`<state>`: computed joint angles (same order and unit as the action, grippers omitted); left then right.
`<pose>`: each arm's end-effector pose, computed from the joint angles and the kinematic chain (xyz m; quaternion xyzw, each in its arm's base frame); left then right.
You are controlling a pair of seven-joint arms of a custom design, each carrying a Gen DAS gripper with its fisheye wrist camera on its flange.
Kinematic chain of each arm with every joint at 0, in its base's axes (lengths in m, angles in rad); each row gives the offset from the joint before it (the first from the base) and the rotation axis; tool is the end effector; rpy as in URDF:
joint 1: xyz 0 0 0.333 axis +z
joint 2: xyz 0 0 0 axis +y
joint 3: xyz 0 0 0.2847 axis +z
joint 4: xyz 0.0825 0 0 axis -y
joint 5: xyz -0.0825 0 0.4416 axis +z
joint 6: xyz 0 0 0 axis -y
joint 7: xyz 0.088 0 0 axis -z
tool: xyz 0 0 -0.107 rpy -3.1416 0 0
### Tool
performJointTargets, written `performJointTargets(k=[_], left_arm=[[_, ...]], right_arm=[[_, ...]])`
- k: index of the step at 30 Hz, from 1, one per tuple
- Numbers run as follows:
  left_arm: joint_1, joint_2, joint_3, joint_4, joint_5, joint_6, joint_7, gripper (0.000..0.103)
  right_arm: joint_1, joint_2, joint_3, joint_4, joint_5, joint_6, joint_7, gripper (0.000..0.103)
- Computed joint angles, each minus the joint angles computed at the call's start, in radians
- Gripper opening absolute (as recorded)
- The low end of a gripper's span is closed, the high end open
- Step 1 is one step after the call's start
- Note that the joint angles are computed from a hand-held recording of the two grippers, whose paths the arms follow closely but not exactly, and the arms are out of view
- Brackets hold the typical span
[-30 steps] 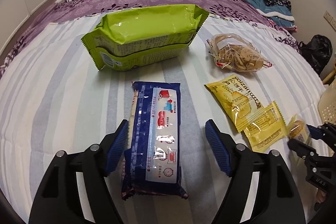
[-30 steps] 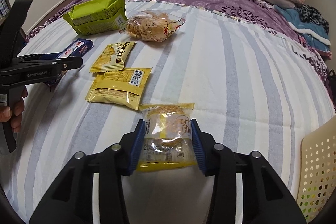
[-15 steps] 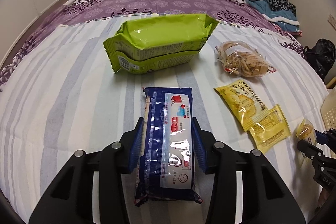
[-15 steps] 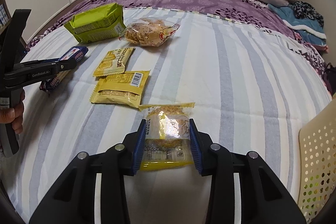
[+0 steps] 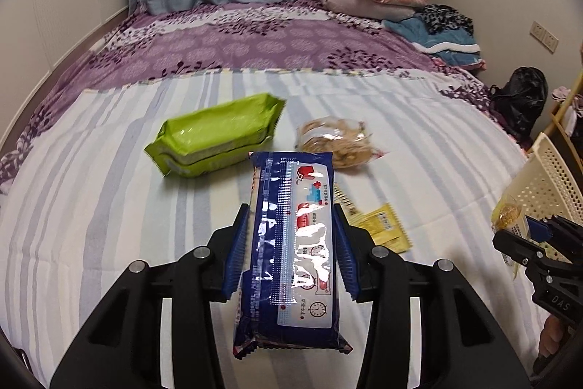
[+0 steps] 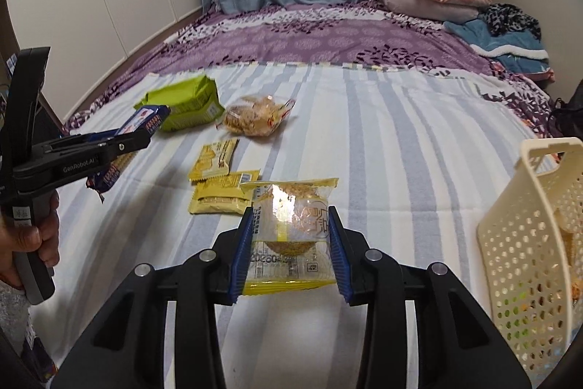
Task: Organize snacks
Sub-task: 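Carry the yellow cake packet in the right tool into the basket and release it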
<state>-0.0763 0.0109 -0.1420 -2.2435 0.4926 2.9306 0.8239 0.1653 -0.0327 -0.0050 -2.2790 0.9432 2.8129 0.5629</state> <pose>0.5899 -0.1616 0.3677 -0.6901 0.6357 -0.2695 0.2168 0.5872 0.0550 0.3497 -0.7637 0.5354 -0.1405 0.3323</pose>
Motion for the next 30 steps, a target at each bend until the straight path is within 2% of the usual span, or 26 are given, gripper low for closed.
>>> performJointTargets(k=[11,22,30], left_arm=[[-0.045,-0.029,-0.037,0.039,-0.012,0.004,0.059,0.045],[-0.109,0.013,-0.066,0.122,-0.048,-0.010,0.143,0.045],[-0.157,0.067,-0.085,0.203,-0.071,-0.031,0.207,0.045]], right_arm=[[-0.032,-0.110,-0.071,-0.054,0.103,0.060,-0.044,0.039],[-0.097,-0.152,-0.148,-0.108,0.085,0.123,0.001,0.039],[-0.144,-0.154,-0.185,-0.134,0.075,0.129,0.037,0.039]])
